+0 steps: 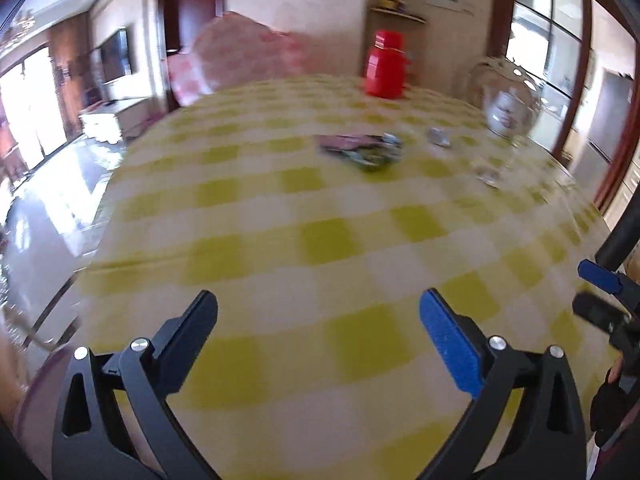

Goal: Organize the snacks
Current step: 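Return both tools to the table toward the remaining snacks, then grasp the small clear pastry bag with the right gripper while the left gripper grasps the white-and-orange packet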

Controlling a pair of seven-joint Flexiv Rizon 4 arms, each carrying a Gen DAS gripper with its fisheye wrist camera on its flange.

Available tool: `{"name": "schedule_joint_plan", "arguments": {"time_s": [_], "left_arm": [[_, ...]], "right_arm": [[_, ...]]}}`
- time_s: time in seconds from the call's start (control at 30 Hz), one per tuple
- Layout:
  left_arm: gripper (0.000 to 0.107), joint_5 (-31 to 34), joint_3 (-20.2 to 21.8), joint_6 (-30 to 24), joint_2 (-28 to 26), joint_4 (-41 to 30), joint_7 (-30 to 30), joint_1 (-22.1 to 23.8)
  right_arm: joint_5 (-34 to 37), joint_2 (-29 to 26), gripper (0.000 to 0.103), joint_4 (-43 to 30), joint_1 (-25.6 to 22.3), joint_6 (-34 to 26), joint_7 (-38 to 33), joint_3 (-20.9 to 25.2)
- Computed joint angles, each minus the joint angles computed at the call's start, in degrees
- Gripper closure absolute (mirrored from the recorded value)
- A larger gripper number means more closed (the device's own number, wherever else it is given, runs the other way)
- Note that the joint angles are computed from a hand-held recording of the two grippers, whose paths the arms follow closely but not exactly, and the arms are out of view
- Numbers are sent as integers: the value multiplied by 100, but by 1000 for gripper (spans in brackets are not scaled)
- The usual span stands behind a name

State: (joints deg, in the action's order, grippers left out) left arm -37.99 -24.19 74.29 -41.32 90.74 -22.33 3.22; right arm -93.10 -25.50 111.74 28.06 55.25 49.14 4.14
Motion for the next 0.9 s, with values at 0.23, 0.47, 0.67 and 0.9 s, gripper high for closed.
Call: {"name": "schedule_joint_plan", "arguments": {"time_s": [0.23,0.47,0.67,0.9], "left_arm": [[6,578,502,-402,-963,-1357,-1066,-1063],[6,1075,1015,-1607,-1939,-3227,-2460,-1583],[6,1114,859,-2136,-2237,-3734,-2643,-1509],[6,1110,853,-2599,-2427,-4215,-2658,-1548]], "right_arm": [[141,270,16,705,-829,81,328,-186],[564,-344,16,40,-1527,972,-871,-564],[2120,-1113,16,-982,-1580,1180,-3167,-730],[3265,-1443,61,-1361,-1451,1282,-4709,-771]]}}
